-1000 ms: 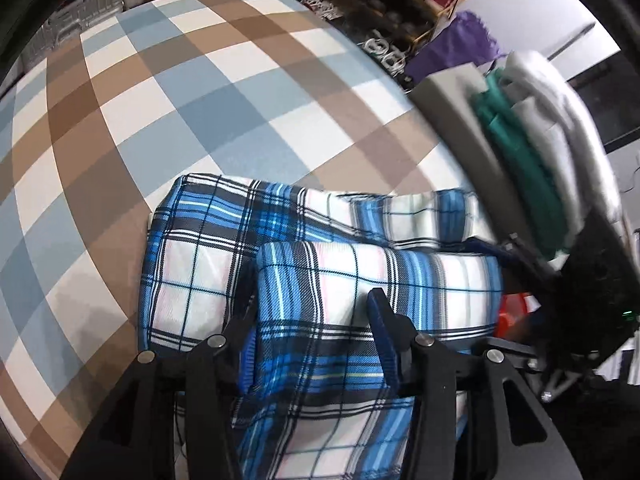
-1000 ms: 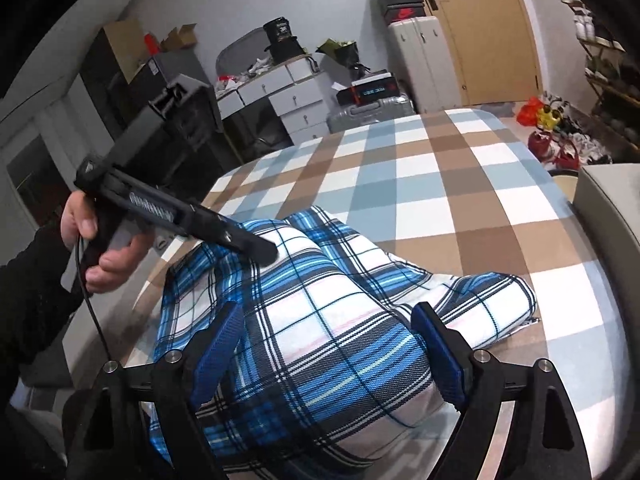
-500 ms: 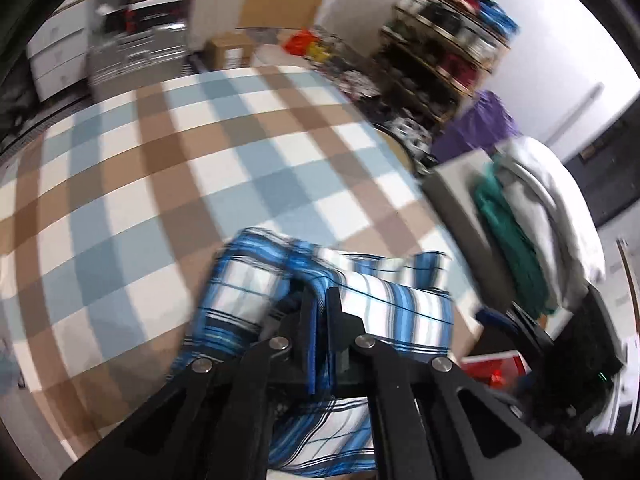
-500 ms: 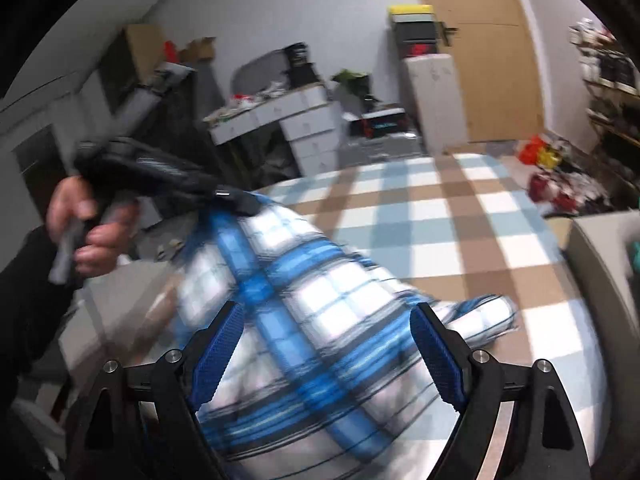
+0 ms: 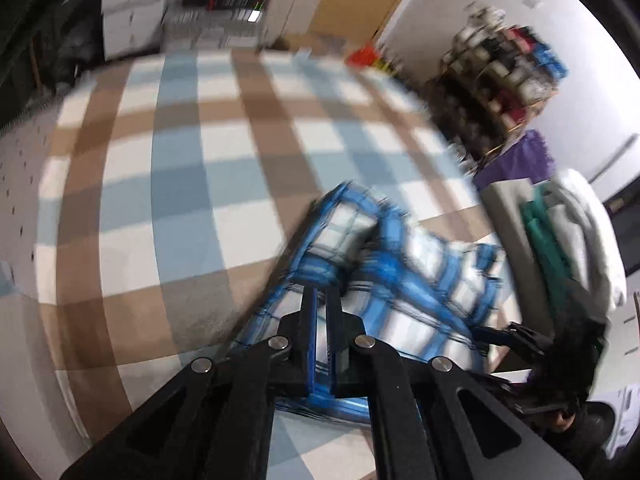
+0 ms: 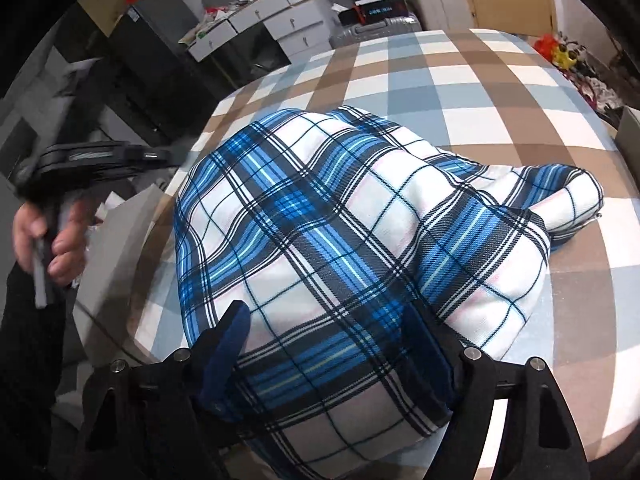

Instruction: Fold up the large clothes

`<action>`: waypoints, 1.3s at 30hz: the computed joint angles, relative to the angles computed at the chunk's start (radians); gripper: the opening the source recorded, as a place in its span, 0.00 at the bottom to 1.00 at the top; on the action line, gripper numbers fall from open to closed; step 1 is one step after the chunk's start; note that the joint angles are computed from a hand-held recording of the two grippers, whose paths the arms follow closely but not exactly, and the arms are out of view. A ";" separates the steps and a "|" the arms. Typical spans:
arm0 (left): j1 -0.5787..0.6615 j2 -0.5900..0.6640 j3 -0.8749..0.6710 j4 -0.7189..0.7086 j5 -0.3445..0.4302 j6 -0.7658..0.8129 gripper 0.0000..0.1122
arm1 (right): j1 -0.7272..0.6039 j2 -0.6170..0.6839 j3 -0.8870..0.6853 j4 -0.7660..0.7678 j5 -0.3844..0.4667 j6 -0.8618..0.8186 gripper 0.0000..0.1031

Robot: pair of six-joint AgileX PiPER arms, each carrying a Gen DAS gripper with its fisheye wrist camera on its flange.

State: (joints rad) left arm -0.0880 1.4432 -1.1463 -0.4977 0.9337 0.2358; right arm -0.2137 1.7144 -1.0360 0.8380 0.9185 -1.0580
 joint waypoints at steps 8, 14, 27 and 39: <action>-0.155 0.058 0.193 -0.029 -0.182 -0.007 0.00 | 0.001 -0.048 -0.160 -0.024 0.096 0.076 0.60; -0.026 0.091 0.249 -0.237 -0.170 0.108 0.00 | 0.242 0.146 -0.532 -0.325 0.154 0.378 0.23; 0.018 -0.153 0.388 -0.490 -0.253 0.391 0.09 | 0.251 0.268 -0.596 -0.405 0.179 0.482 0.24; -0.130 0.098 0.231 -0.236 -0.308 0.098 0.39 | 0.140 -0.077 0.113 -0.217 -0.048 0.105 0.30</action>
